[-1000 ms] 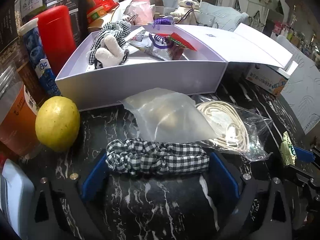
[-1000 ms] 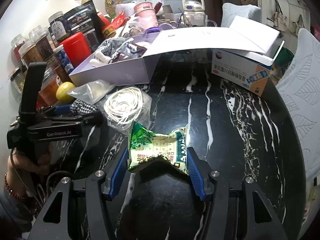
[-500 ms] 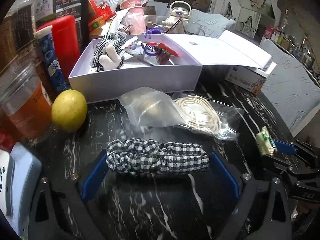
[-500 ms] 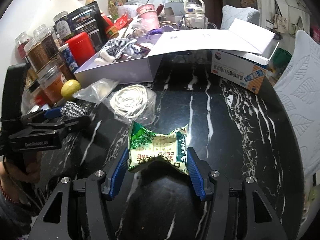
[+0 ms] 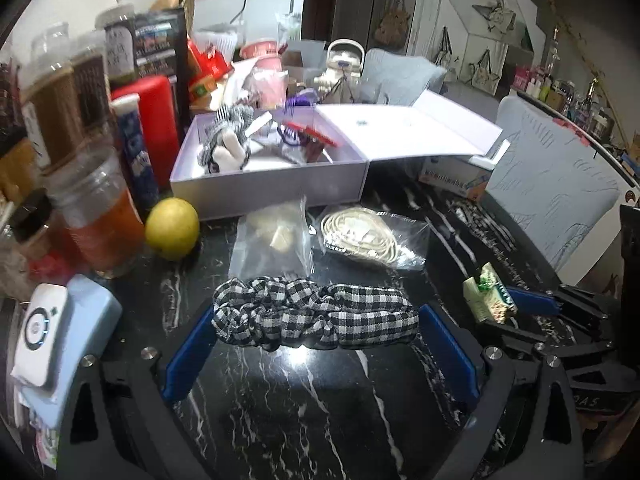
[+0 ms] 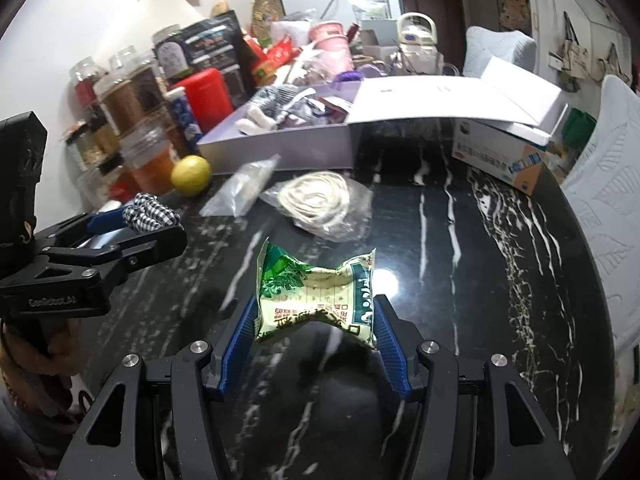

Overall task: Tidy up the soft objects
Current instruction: 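Lift the gingham scrunchie and green packet and carry them over the white box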

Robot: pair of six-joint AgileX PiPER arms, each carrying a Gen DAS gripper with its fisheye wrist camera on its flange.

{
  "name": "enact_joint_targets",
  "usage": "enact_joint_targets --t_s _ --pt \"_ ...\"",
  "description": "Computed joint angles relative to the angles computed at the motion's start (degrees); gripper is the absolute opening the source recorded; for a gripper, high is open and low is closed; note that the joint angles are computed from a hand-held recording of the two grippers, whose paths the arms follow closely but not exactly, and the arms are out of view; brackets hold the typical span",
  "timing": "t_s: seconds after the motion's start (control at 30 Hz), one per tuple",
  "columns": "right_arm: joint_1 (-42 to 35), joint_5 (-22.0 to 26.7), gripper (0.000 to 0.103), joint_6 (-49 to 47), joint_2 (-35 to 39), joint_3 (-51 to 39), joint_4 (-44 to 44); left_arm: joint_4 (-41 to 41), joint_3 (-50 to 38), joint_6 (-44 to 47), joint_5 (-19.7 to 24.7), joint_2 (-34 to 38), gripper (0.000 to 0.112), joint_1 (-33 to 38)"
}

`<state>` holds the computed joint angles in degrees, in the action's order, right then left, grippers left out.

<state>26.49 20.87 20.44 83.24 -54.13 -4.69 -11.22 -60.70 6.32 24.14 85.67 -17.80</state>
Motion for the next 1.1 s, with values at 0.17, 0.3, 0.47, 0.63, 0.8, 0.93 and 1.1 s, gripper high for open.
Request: enact_joint_targets --t_s 0.17,0.3,0.47,0.63,0.8,0.93,1.1 --pt "1.69 0.23 0.057 0.38 -1.73 -0.75 -0.21 2.07 1.08 -2.11 0.01 -4.83 0.099 0.01" --pt "3.21 1.02 0.057 2.44 -2.67 -2.47 -3.12 4.13 0.8 -4.28 0.14 -7.21 0.099 0.29" --pt "3.78 1.71 0.057 0.59 -2.98 -5.42 -3.03 4.12 -0.81 -4.3 0.6 -8.71 0.099 1.15" --pt "3.94 2.39 0.057 -1.54 -2.36 -9.0 -2.34 3.53 -3.26 -3.75 0.51 -8.81 0.099 1.89" --pt "3.32 3.32 0.057 -5.43 -0.42 -14.16 -0.04 0.9 -6.78 -1.18 0.65 -7.56 0.099 3.32" --pt "1.95 3.73 0.057 -9.51 1.46 -18.21 2.97 -1.8 -9.86 1.29 0.71 -5.75 0.099 4.74" --pt "0.03 4.9 0.057 -13.69 4.66 -24.28 6.01 -3.38 -14.66 3.02 0.68 -2.11 0.099 5.89"
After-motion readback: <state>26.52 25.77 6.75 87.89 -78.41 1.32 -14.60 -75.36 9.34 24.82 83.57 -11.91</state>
